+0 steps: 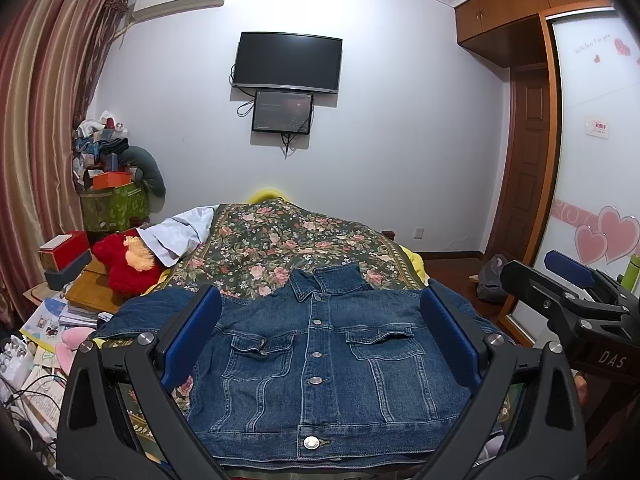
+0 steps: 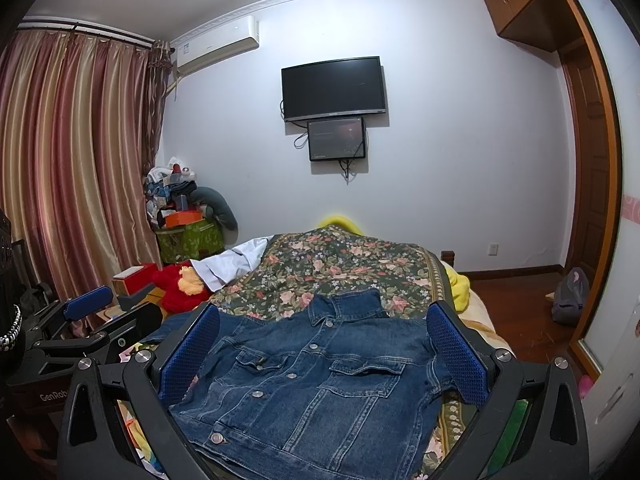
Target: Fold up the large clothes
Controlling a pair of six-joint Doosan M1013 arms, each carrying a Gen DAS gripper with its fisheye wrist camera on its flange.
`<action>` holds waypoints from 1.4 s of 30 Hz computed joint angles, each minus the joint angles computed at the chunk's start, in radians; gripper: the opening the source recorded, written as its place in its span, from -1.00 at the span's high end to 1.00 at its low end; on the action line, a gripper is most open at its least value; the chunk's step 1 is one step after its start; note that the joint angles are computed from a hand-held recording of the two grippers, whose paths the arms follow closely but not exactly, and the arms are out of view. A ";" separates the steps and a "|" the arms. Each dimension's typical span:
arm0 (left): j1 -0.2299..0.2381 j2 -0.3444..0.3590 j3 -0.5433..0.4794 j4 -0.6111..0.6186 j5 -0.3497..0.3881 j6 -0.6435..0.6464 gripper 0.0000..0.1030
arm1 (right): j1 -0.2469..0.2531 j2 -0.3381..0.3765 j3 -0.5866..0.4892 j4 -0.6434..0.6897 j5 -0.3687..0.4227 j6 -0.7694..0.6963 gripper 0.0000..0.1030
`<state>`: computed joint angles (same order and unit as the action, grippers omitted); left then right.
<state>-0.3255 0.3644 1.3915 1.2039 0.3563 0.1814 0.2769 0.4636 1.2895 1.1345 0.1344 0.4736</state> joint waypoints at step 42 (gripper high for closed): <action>0.011 0.007 -0.005 -0.041 0.022 0.020 -0.95 | 0.013 0.031 -0.042 -0.265 0.018 0.266 -1.00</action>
<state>-0.3140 0.3715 1.3868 1.1634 0.3788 0.2012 0.2897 0.4950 1.2475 0.8697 0.1525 0.7401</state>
